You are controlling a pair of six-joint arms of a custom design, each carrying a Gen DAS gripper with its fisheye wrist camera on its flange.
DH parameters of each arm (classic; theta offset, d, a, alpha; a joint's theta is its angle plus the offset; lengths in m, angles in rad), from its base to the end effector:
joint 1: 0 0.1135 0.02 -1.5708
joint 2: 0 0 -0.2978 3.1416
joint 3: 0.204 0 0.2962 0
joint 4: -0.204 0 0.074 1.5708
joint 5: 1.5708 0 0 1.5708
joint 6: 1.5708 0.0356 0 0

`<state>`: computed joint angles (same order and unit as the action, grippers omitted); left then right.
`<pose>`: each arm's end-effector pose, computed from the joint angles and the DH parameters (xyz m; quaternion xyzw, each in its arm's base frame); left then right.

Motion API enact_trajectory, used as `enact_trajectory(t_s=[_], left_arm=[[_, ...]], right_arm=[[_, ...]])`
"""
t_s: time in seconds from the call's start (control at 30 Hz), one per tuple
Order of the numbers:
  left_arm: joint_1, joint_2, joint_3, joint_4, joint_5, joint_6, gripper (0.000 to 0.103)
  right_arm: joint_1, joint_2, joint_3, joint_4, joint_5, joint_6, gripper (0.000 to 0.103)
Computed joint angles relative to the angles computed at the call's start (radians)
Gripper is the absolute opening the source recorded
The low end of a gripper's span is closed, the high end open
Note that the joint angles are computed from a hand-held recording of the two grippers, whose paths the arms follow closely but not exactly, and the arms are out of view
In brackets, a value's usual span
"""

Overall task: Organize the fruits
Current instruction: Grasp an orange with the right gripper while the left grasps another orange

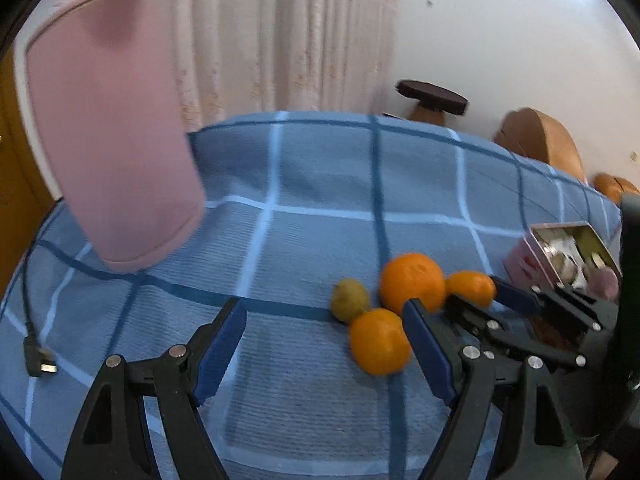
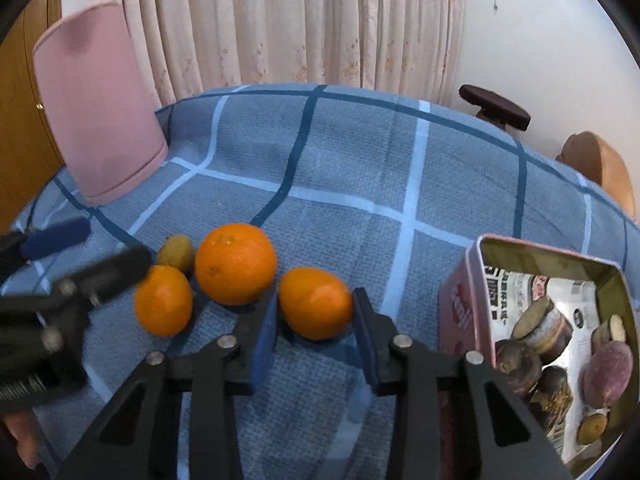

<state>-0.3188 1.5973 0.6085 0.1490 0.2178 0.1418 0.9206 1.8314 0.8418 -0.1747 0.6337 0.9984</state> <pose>0.2920 -0.1045 0.1209 0.2498 0.8950 -0.1325 0.3449 0.2267 0.2632 0.0974 0.0990 0.9275 -0.0181 0.3600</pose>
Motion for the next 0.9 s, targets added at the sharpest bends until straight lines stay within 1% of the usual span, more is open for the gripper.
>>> enact_trajectory(t_s=[0.03,0.07,0.13,0.2,0.27,0.43,0.53,0.57,0.63,0.7,0.73,0.77,0.8,0.87,0.9], left_arm=[[0.004,0.004,0.001,-0.002,0.023,-0.006,0.081],[0.016,0.013,0.011,-0.02,0.067,-0.013,0.081],[0.041,0.026,0.031,-0.053,0.131,-0.019,0.081],[0.054,0.032,0.041,-0.071,0.16,-0.029,0.081],[0.064,0.037,0.048,-0.082,0.185,-0.031,0.081],[0.029,0.03,0.024,-0.044,0.126,-0.008,0.081],[-0.016,0.042,0.007,0.006,0.045,0.014,0.081],[-0.039,0.055,0.004,0.022,0.0,0.02,0.081],[-0.055,0.076,0.006,0.038,-0.041,0.015,0.081],[-0.063,0.097,0.005,0.064,-0.073,0.007,0.081],[-0.063,0.106,0.004,0.076,-0.068,0.008,0.079],[-0.061,0.108,0.004,0.074,-0.055,0.016,0.071],[-0.057,0.099,-0.005,0.076,-0.029,0.032,0.058],[-0.07,0.078,-0.023,0.089,-0.031,0.057,0.043],[-0.081,0.069,-0.036,0.111,-0.047,0.074,0.04]], right_arm=[[0.009,-0.008,-0.009,0.014,0.006,0.005,0.039],[0.022,-0.016,-0.017,0.015,0.02,0.016,0.039],[0.057,-0.041,-0.041,0.03,0.074,0.035,0.039],[0.098,-0.06,-0.053,0.02,0.149,0.067,0.039],[0.121,-0.082,-0.071,0.021,0.19,0.09,0.039],[0.173,-0.143,-0.137,0.012,0.265,0.189,0.039],[0.201,-0.163,-0.152,-0.022,0.296,0.252,0.039],[0.205,-0.167,-0.155,-0.026,0.301,0.261,0.039],[0.206,-0.162,-0.15,-0.025,0.303,0.257,0.039],[0.204,-0.156,-0.144,-0.024,0.298,0.243,0.039],[0.205,-0.156,-0.145,-0.022,0.297,0.241,0.039],[0.205,-0.155,-0.144,-0.02,0.297,0.238,0.039],[0.208,-0.155,-0.144,-0.025,0.299,0.242,0.039],[0.209,-0.155,-0.143,-0.03,0.302,0.245,0.039],[0.209,-0.153,-0.142,-0.031,0.303,0.246,0.039]])
